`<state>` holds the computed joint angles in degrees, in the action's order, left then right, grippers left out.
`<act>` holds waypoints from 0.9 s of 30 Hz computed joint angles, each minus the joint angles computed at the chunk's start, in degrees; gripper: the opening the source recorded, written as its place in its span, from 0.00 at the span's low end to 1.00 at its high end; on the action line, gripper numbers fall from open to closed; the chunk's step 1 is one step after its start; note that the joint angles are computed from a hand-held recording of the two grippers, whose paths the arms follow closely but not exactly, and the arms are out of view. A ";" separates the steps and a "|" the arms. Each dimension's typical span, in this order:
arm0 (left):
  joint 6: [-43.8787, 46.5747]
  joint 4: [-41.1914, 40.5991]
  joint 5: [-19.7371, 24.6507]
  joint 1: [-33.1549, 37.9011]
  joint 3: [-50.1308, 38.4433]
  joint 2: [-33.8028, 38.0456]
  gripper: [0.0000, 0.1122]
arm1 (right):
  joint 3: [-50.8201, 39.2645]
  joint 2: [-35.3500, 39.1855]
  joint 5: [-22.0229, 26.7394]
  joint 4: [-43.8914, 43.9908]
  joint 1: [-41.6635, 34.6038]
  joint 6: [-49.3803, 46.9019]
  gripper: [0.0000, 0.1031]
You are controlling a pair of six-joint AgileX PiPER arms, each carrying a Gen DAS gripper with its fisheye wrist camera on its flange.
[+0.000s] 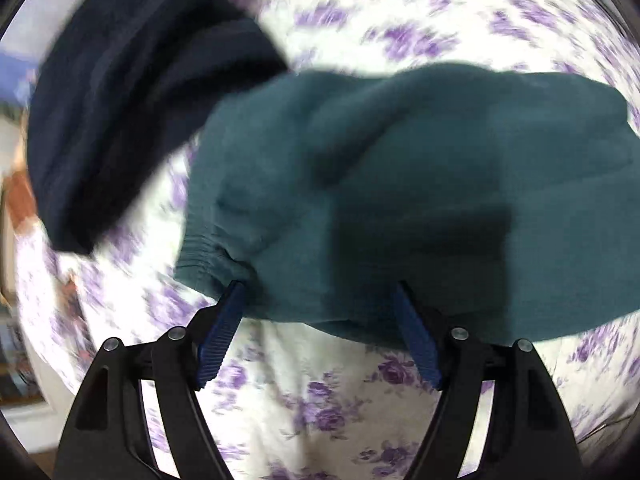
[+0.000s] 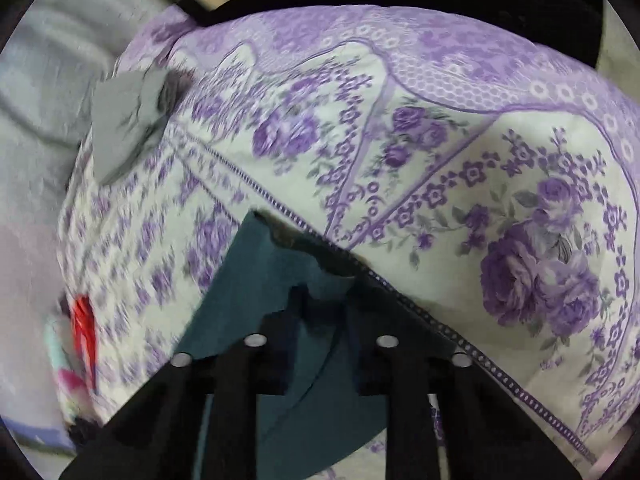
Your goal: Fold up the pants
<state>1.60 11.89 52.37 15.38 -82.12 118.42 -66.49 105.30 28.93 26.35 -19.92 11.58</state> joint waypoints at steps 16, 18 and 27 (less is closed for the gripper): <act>11.81 -11.12 4.04 7.72 -9.23 6.54 0.67 | 9.09 -13.28 2.25 -19.64 -2.29 6.89 0.21; 13.68 -11.45 4.84 8.60 -9.50 5.96 0.65 | 9.17 -8.58 6.34 -31.10 -0.75 15.46 0.28; 25.55 -17.63 -0.15 8.74 0.67 -5.91 0.68 | -4.54 -9.41 6.75 -38.51 22.22 20.22 0.67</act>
